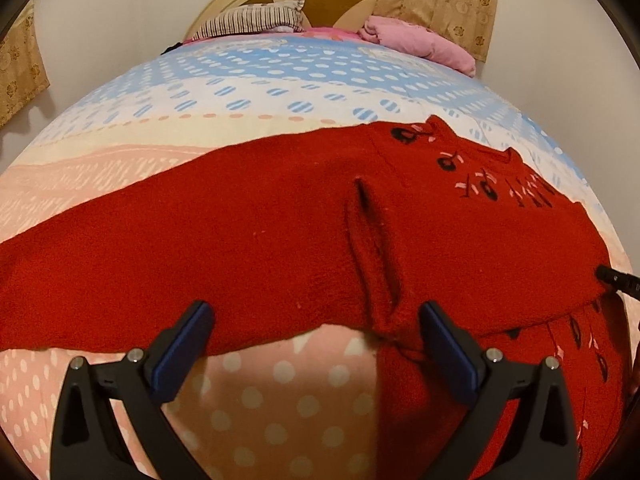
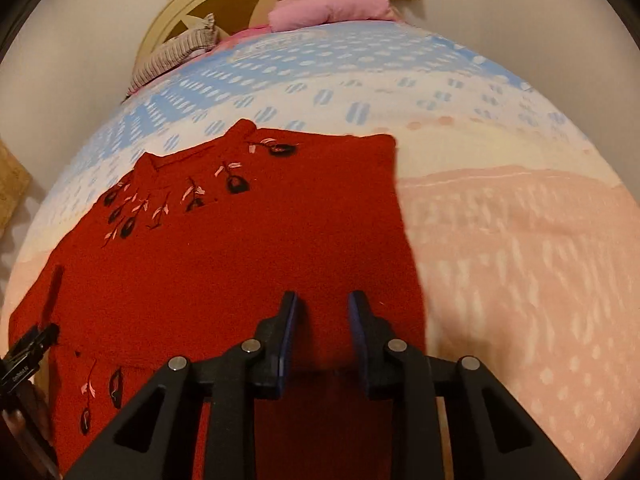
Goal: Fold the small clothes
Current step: 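Lower the sleeve onto the body and open the right gripper, then move the left gripper to the other sleeve cuff and close on it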
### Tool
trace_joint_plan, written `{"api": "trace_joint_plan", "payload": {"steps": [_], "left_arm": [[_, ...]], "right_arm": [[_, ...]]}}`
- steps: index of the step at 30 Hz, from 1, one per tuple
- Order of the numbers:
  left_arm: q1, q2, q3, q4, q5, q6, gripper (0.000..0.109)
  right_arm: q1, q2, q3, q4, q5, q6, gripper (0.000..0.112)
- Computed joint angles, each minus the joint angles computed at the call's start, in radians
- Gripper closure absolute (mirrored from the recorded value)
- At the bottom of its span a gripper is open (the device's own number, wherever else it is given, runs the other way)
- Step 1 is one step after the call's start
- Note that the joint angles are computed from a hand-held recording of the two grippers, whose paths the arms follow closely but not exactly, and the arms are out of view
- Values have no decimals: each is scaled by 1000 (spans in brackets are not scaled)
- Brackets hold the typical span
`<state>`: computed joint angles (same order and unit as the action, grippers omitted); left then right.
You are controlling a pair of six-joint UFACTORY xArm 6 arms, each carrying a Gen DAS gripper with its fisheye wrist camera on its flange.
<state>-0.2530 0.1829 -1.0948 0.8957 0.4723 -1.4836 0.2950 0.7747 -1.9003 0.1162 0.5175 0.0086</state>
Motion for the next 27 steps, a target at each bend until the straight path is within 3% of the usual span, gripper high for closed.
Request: {"api": "trace_joint_plan", "payload": {"steps": [2,5,7,11,14,16,21,27], "left_arm": [[1,-18,19,31,-7,-43,6],[-7,-50,44,79,22,-110,6],[-9,-86,78,96,36,-150,6],[12,-195,201,134,30,-242,6],[37,-276,289,148,14,-287,6],[40,-316,321,143,36,-285,6],[18,-422,387,155,198,-260,6],[72,-570,511,127,277,-231,6]], "right_arm": [[21,-47,63,0,-43,-16,82],[53,-93,131,162,-87,-196,68],[79,-106,171,131,-129,-223,68],[98,-97,235,-70,-236,-118,64],[93,-98,246,-30,-251,-133,57],[90,-93,245,10,-250,-158,55],[93,-98,257,0,-263,-146,53],[93,-99,262,-8,-275,-140,53]]}}
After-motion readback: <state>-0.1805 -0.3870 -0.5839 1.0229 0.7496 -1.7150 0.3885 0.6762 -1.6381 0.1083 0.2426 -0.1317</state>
